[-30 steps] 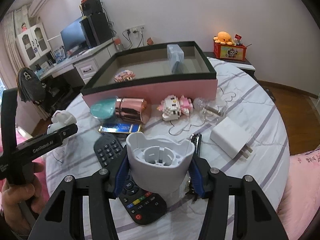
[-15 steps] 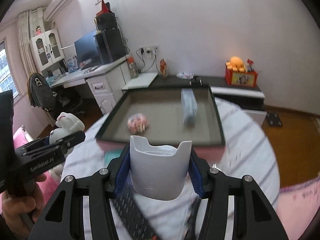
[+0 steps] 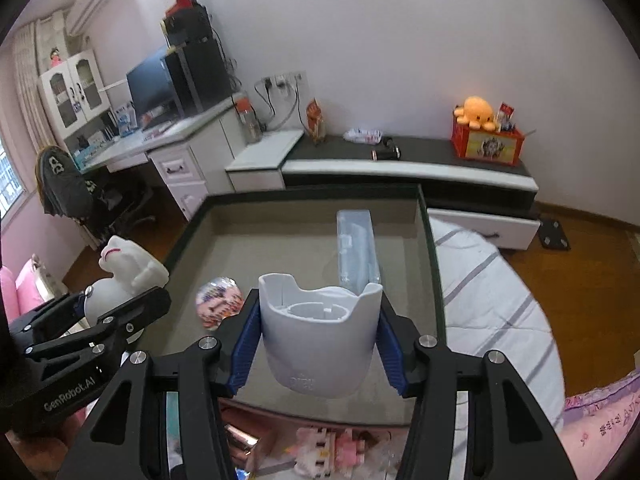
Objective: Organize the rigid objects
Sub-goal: 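Carry the lamp toy with the left tool while the right tool carries the cup holder over the box, then open both tools to release the lamp toy and cup holder into the box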
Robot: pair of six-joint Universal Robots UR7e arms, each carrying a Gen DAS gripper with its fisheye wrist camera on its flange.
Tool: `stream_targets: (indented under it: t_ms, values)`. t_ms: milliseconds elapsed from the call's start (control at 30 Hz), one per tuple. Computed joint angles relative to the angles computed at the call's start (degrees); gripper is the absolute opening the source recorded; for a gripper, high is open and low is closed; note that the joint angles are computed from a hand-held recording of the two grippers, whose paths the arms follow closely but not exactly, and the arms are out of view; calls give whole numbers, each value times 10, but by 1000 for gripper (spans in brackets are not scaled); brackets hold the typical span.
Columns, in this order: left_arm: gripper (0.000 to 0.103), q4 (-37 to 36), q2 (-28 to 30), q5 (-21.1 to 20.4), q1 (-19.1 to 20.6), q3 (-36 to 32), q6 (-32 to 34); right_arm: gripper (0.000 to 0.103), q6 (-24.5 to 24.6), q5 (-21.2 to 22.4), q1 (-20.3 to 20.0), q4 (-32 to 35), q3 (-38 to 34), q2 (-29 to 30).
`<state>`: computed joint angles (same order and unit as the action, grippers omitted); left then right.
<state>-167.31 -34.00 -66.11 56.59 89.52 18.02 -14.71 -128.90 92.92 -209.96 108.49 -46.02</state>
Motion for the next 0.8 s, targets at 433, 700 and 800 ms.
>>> stream_targets:
  t_ms: [433,700,800]
  values:
    - [54,50,73,35,16,-69,5,55,26,0,-36,76,-28,11]
    - [55,54,75,56,13,-68,7,58,13,-15,-33,86,-36,22]
    - [59,48,68,67,13,-63,1,68,8,-15,-27,94,-33,20]
